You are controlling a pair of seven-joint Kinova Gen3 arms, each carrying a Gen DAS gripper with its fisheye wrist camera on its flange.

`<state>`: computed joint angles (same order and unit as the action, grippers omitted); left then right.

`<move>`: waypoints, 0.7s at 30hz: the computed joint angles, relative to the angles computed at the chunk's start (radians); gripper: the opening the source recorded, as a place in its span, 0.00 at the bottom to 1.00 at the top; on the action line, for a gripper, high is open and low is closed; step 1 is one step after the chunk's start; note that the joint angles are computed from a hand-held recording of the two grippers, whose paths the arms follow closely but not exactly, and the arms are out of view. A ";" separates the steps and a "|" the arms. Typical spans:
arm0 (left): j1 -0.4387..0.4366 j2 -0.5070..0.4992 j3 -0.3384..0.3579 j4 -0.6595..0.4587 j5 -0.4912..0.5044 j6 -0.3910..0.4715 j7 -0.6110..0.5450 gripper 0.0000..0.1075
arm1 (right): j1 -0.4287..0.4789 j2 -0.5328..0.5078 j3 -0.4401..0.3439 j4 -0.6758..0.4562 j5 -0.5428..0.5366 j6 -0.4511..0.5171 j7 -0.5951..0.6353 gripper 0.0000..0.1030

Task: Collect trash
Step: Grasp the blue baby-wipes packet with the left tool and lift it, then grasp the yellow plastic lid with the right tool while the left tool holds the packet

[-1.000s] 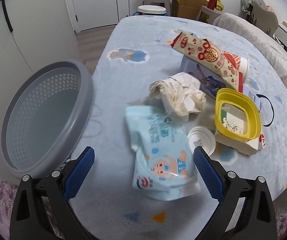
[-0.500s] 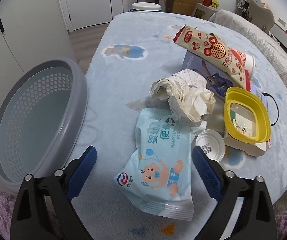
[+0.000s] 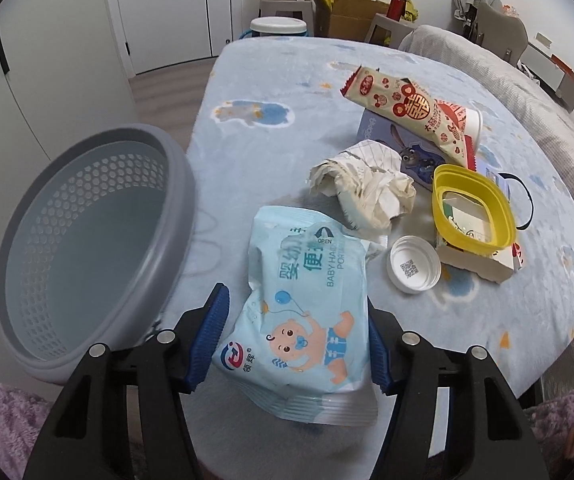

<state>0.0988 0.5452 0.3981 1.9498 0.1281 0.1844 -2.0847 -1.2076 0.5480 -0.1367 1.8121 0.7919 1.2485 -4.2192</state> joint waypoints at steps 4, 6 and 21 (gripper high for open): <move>-0.089 -0.030 0.070 0.048 0.003 -0.040 -0.036 0.55 | 0.023 0.013 -0.002 -0.026 -0.016 -0.011 0.052 0.94; -0.135 -0.040 0.110 0.059 0.006 -0.047 -0.053 0.55 | 0.029 0.022 0.006 -0.045 -0.011 -0.019 0.077 0.94; -0.271 -0.010 0.223 0.045 -0.066 -0.139 -0.067 0.55 | 0.129 0.123 0.094 -0.222 -0.041 -0.107 0.315 0.93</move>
